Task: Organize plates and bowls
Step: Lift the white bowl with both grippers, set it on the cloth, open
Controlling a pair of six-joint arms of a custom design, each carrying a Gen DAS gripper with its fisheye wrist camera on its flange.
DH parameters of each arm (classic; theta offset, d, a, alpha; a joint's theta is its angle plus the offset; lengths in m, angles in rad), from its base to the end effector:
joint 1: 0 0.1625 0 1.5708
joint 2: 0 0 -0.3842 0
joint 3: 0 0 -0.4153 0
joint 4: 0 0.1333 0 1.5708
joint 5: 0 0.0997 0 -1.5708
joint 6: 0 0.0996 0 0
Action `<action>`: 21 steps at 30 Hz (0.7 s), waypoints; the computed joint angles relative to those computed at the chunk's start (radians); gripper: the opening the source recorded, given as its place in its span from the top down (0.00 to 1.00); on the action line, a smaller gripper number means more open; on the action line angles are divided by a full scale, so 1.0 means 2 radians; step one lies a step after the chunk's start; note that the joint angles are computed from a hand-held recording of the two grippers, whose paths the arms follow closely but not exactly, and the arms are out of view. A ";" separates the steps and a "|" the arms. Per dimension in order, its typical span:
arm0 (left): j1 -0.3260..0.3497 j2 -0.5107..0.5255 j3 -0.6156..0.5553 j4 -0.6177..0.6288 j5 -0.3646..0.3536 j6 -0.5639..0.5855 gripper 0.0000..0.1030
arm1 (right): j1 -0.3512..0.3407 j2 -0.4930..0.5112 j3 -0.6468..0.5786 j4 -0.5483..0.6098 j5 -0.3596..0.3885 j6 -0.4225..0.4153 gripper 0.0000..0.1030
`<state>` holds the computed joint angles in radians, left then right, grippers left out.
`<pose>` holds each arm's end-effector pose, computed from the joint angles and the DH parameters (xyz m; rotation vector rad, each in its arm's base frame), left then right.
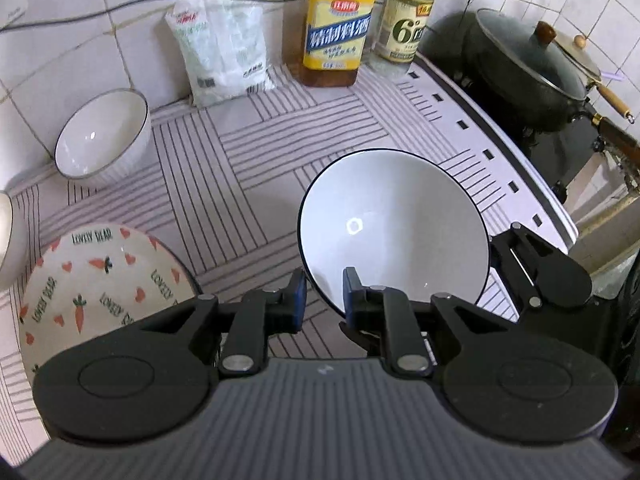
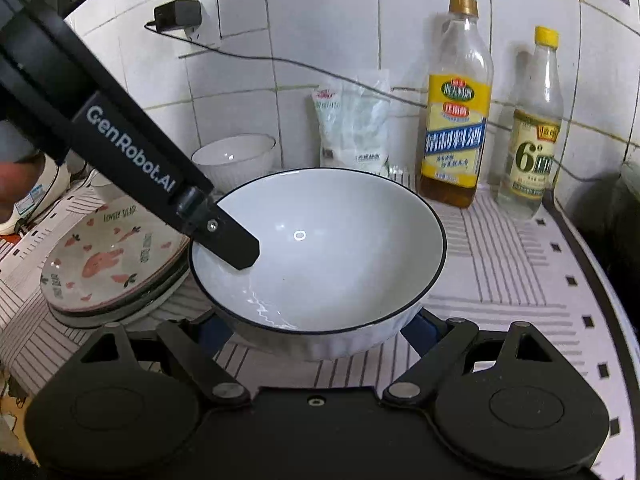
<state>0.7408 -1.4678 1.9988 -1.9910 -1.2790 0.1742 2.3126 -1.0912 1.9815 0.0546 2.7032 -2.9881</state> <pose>-0.2495 -0.4476 0.2285 1.3822 2.4697 0.0147 0.2902 -0.2529 0.0879 0.1938 -2.1170 1.1803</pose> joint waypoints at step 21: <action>0.040 0.041 -0.027 0.028 -0.028 -0.068 0.82 | -0.049 0.035 -0.011 0.012 -0.022 0.015 0.12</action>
